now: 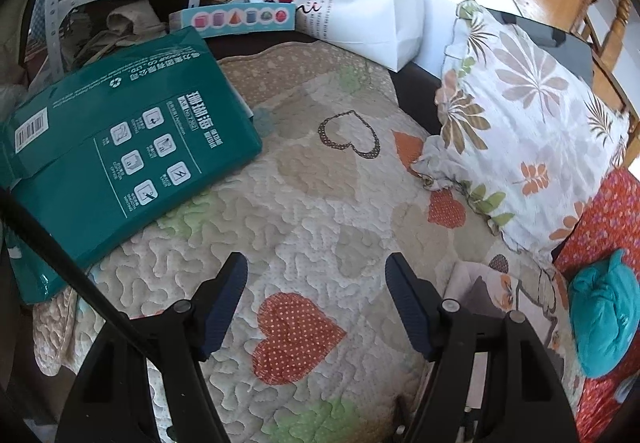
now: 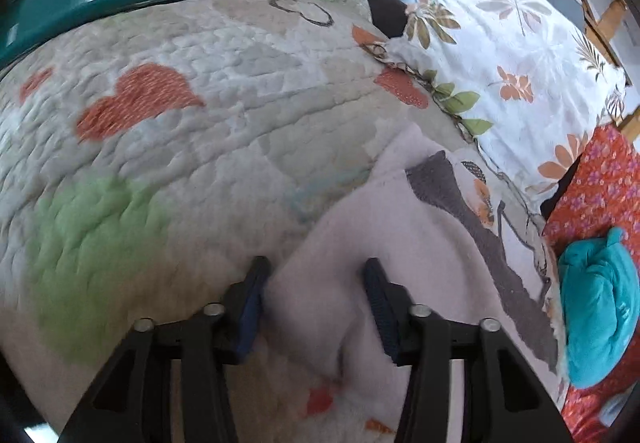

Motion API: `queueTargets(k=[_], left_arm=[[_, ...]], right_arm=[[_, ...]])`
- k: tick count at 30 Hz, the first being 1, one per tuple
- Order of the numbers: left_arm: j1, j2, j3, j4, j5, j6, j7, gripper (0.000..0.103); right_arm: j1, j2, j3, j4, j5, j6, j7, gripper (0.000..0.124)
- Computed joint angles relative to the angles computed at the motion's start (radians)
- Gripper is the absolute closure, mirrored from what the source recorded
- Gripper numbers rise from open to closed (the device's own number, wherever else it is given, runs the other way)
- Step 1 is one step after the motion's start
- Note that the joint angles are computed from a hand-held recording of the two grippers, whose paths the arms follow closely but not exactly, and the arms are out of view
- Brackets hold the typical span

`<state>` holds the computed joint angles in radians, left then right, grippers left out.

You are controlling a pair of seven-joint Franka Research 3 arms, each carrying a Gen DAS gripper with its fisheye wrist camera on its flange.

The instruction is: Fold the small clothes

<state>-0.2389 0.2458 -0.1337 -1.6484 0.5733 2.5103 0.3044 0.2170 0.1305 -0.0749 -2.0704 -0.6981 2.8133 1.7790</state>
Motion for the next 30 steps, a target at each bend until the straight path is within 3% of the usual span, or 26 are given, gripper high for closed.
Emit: queueTargets(k=[1, 2, 4, 8, 12, 14, 17, 20, 23, 26, 28, 30], left_arm=[[0.001, 0.0, -0.001, -0.001, -0.005, 0.003, 0.0, 0.032], [0.002, 0.002, -0.002, 0.001, -0.01, 0.005, 0.001, 0.032], [-0.002, 0.009, -0.005, 0.012, -0.014, 0.003, 0.009, 0.032], [-0.02, 0.025, -0.007, 0.039, 0.002, -0.008, 0.018, 0.032], [-0.049, 0.069, -0.022, 0.096, -0.002, -0.03, 0.065, 0.032], [-0.067, 0.101, -0.031, 0.133, -0.013, -0.035, 0.105, 0.032], [-0.103, 0.161, -0.044, 0.204, -0.035, -0.044, 0.167, 0.032], [-0.134, 0.245, -0.068, 0.305, -0.1, -0.059, 0.244, 0.032], [-0.169, 0.33, -0.089, 0.41, -0.177, -0.072, 0.32, 0.032], [-0.217, 0.403, -0.099, 0.509, -0.232, -0.095, 0.388, 0.032], [-0.248, 0.451, -0.107, 0.573, -0.267, -0.104, 0.423, 0.032], [-0.28, 0.493, -0.1, 0.634, -0.288, -0.119, 0.445, 0.032]], right_arm=[[-0.007, 0.014, 0.015, 0.019, 0.068, -0.024, -0.04, 0.112], [0.002, 0.027, 0.011, 0.041, 0.074, -0.054, -0.021, 0.116], [-0.013, 0.028, 0.023, 0.048, 0.169, -0.057, -0.078, 0.118], [-0.098, -0.022, 0.055, 0.049, 0.577, -0.06, -0.295, 0.119], [-0.196, -0.126, 0.005, 0.026, 0.902, -0.041, -0.441, 0.119], [-0.242, -0.193, -0.036, -0.004, 0.998, -0.057, -0.487, 0.119], [-0.355, -0.283, -0.098, -0.071, 0.968, -0.062, -0.448, 0.119], [-0.44, -0.28, -0.124, -0.095, 0.901, -0.116, -0.412, 0.119], [-0.463, -0.228, -0.174, -0.093, 1.029, -0.224, -0.542, 0.116], [-0.484, -0.207, -0.18, -0.07, 1.157, -0.293, -0.598, 0.114], [-0.487, -0.229, -0.168, -0.073, 1.18, -0.262, -0.649, 0.111], [-0.489, -0.278, -0.146, -0.115, 1.126, -0.161, -0.668, 0.098]])
